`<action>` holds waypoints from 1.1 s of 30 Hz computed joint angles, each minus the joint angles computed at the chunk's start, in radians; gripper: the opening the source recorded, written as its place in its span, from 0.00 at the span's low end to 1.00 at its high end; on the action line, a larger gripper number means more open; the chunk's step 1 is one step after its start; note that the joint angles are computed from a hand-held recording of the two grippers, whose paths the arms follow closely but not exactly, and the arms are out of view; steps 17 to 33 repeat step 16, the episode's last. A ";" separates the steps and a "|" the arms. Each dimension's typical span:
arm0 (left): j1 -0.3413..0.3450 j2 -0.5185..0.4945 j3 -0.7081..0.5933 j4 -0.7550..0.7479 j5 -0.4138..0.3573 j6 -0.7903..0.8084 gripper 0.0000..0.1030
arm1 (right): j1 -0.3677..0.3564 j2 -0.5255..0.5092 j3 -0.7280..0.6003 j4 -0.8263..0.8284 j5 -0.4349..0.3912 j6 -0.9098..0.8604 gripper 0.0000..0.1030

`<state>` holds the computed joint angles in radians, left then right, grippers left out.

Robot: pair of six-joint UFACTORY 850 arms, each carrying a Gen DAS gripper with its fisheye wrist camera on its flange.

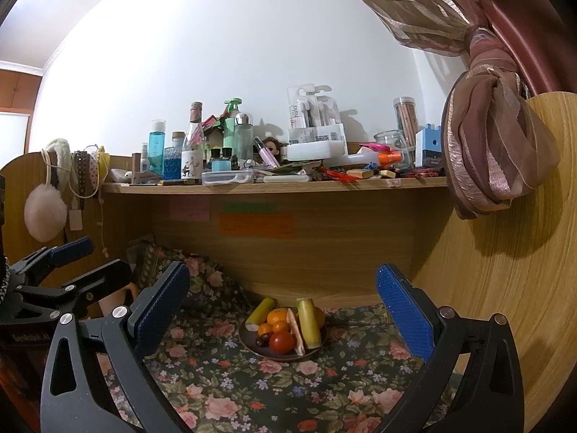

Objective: Organize fruits

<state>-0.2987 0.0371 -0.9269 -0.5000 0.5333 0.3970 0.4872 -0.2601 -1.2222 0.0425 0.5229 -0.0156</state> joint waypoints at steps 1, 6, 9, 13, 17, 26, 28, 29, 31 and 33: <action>-0.001 0.000 0.000 -0.004 0.000 0.001 1.00 | 0.001 0.000 0.000 0.003 0.001 -0.004 1.00; -0.002 -0.004 -0.003 0.002 -0.004 -0.005 1.00 | 0.004 0.001 0.002 0.022 0.004 -0.016 1.00; -0.007 -0.006 -0.003 -0.005 -0.001 0.005 1.00 | 0.003 0.000 0.001 0.020 0.003 -0.015 1.00; -0.005 -0.009 -0.005 0.008 -0.007 -0.007 1.00 | 0.003 0.000 0.000 0.018 0.002 -0.012 1.00; -0.005 -0.014 -0.009 0.007 -0.011 -0.005 1.00 | 0.004 -0.001 -0.003 0.020 -0.003 -0.015 1.00; -0.005 -0.014 -0.009 0.007 -0.011 -0.005 1.00 | 0.004 -0.001 -0.003 0.020 -0.003 -0.015 1.00; -0.005 -0.014 -0.009 0.007 -0.011 -0.005 1.00 | 0.004 -0.001 -0.003 0.020 -0.003 -0.015 1.00; -0.005 -0.014 -0.009 0.007 -0.011 -0.005 1.00 | 0.004 -0.001 -0.003 0.020 -0.003 -0.015 1.00; -0.005 -0.014 -0.009 0.007 -0.011 -0.005 1.00 | 0.004 -0.001 -0.003 0.020 -0.003 -0.015 1.00; -0.005 -0.014 -0.009 0.007 -0.011 -0.005 1.00 | 0.004 -0.001 -0.003 0.020 -0.003 -0.015 1.00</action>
